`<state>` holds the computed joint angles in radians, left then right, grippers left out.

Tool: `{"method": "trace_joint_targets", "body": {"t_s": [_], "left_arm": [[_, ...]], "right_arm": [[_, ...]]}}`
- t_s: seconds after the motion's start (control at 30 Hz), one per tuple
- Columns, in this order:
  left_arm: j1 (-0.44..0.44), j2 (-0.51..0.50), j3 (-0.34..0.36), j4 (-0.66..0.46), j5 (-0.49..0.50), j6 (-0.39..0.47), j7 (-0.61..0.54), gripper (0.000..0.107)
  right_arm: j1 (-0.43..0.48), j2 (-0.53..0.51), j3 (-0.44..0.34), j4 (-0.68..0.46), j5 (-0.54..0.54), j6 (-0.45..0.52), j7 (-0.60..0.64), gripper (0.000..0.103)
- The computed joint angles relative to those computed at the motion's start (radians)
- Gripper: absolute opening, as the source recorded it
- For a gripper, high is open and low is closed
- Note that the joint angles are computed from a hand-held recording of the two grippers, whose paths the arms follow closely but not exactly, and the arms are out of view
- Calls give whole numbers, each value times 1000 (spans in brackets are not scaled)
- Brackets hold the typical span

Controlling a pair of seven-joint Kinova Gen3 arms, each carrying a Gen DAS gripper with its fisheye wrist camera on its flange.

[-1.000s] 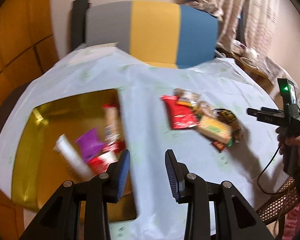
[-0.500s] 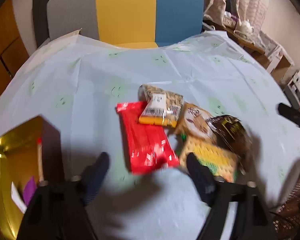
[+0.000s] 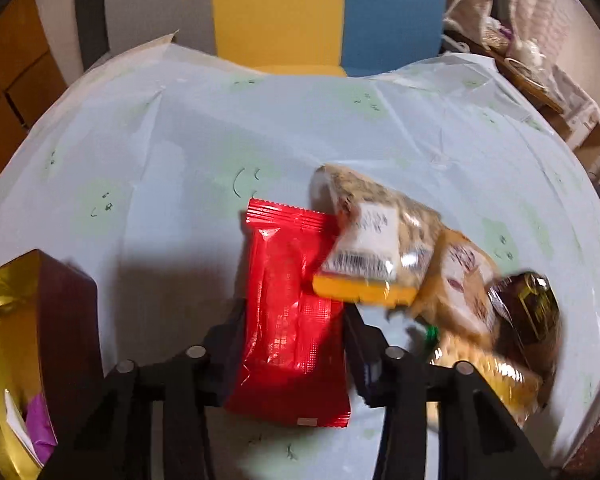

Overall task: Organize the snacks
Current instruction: 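Grasp the red packet with the left tool while the right tool reaches for brown packets, then carry red packet toward tray with left tool while right tool grasps orange-topped bread bag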

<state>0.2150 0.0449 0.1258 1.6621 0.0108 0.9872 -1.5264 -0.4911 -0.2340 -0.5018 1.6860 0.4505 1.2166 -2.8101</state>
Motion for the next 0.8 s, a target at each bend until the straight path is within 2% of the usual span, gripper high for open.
{"method": "trace_joint_targets", "body": {"t_s": [0.17, 0.37, 0.47, 0.63, 0.8], "left_arm": [[-17, -117, -10, 117, 48, -18, -56, 41], [-9, -353, 29, 331, 20, -78, -42, 42], [9, -450, 21, 417, 28, -119, -58, 43], [5, -499, 13, 478, 53, -199, -95, 44], [14, -500, -22, 500, 91, -241, -138, 44]], "right_arm": [[-13, 16, -15, -9, 21, 23, 0, 85], [-40, 34, -9, -16, 32, 51, -10, 85], [-56, 43, -4, -16, 39, 65, -13, 85], [-84, 58, 4, -16, 49, 68, -19, 85], [-111, 69, 24, -6, 17, 4, 11, 85]]}}
